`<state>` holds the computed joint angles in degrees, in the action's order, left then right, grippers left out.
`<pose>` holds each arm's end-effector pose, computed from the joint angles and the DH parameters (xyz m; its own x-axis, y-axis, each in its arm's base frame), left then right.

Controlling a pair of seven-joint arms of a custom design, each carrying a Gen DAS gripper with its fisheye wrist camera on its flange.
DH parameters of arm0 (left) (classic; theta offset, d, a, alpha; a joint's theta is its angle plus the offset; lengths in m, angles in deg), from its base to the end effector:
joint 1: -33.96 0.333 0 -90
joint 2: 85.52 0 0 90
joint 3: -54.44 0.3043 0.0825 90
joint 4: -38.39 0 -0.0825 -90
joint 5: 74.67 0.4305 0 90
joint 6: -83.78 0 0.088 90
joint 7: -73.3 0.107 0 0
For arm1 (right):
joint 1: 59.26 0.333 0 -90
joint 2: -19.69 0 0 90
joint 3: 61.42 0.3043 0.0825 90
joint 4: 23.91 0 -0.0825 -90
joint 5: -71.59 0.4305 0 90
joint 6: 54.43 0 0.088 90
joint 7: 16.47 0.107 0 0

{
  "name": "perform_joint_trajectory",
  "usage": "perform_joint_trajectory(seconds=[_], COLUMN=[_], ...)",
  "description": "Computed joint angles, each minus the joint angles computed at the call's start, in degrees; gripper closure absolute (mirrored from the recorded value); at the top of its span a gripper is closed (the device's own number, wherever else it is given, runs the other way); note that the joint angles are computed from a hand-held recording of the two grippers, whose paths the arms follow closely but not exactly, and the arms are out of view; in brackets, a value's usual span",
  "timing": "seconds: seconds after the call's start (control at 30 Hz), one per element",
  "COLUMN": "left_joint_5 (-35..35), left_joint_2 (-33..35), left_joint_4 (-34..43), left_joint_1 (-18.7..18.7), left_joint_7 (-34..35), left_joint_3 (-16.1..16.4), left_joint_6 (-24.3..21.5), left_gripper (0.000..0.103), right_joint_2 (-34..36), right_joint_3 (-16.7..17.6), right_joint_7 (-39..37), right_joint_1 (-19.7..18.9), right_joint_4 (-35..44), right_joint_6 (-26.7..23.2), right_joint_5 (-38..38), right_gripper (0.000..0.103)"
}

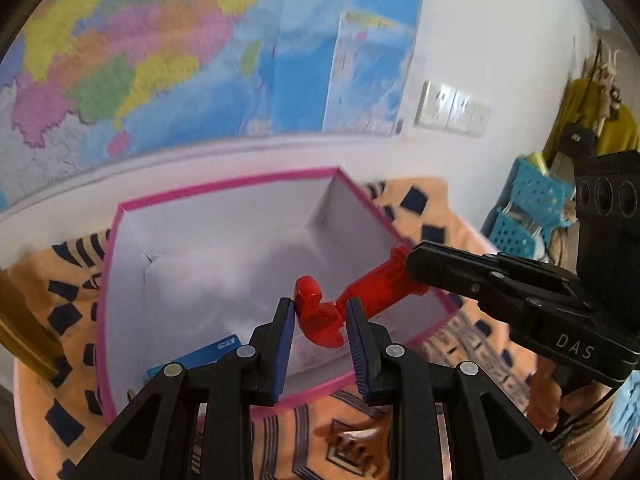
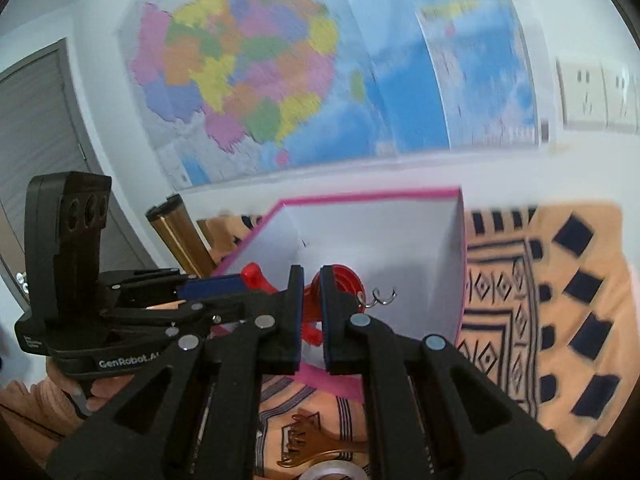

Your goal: Organize rigid objects

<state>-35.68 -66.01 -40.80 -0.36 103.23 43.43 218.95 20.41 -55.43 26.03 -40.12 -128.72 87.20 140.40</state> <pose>0.5505 -0.5111 0.5812 -0.0940 -0.9880 0.1224 -0.6829 -0.0255 -0.7301 0.5959 0.2765 0.5643 0.6295 -0.5690 -0.5291 -0.6758 -0.0648 -0.7343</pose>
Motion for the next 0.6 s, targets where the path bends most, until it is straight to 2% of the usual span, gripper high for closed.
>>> perform_joint_trajectory(seconds=[0.1,0.2,0.33,0.4,0.47,0.6], left_joint_5=[-2.49,-0.86,3.14,6.64,9.79,10.19], left_joint_2=[2.87,2.88,-2.14,-5.56,-8.89,-11.55], left_joint_4=[3.05,2.87,-3.93,-8.58,-13.27,-18.20], left_joint_1=[0.43,-0.85,-1.02,-0.78,-0.21,1.85], left_joint_7=[2.48,0.43,-3.97,-6.87,-9.28,-10.56], left_joint_3=[-0.15,1.09,1.11,0.62,-0.46,-3.28], left_joint_6=[-1.97,-3.06,0.11,2.75,5.54,8.74], left_gripper=[0.077,0.075,0.068,0.057,0.052,0.047], right_joint_2=[2.91,4.54,1.43,-1.26,-3.54,-6.83], right_joint_3=[0.13,0.57,0.89,0.33,-0.50,-2.36], right_joint_7=[4.15,7.84,5.65,2.73,0.91,1.41], right_joint_1=[-0.16,-0.80,-1.29,-1.43,-1.15,-0.73], right_joint_4=[1.46,1.97,-2.23,-5.26,-7.98,-12.85], right_joint_6=[-0.67,-1.10,1.70,2.11,2.89,2.74], right_joint_5=[-3.05,-5.55,-4.57,-2.14,-0.91,-1.79], right_gripper=[0.093,0.092,0.085,0.077,0.062,0.059])
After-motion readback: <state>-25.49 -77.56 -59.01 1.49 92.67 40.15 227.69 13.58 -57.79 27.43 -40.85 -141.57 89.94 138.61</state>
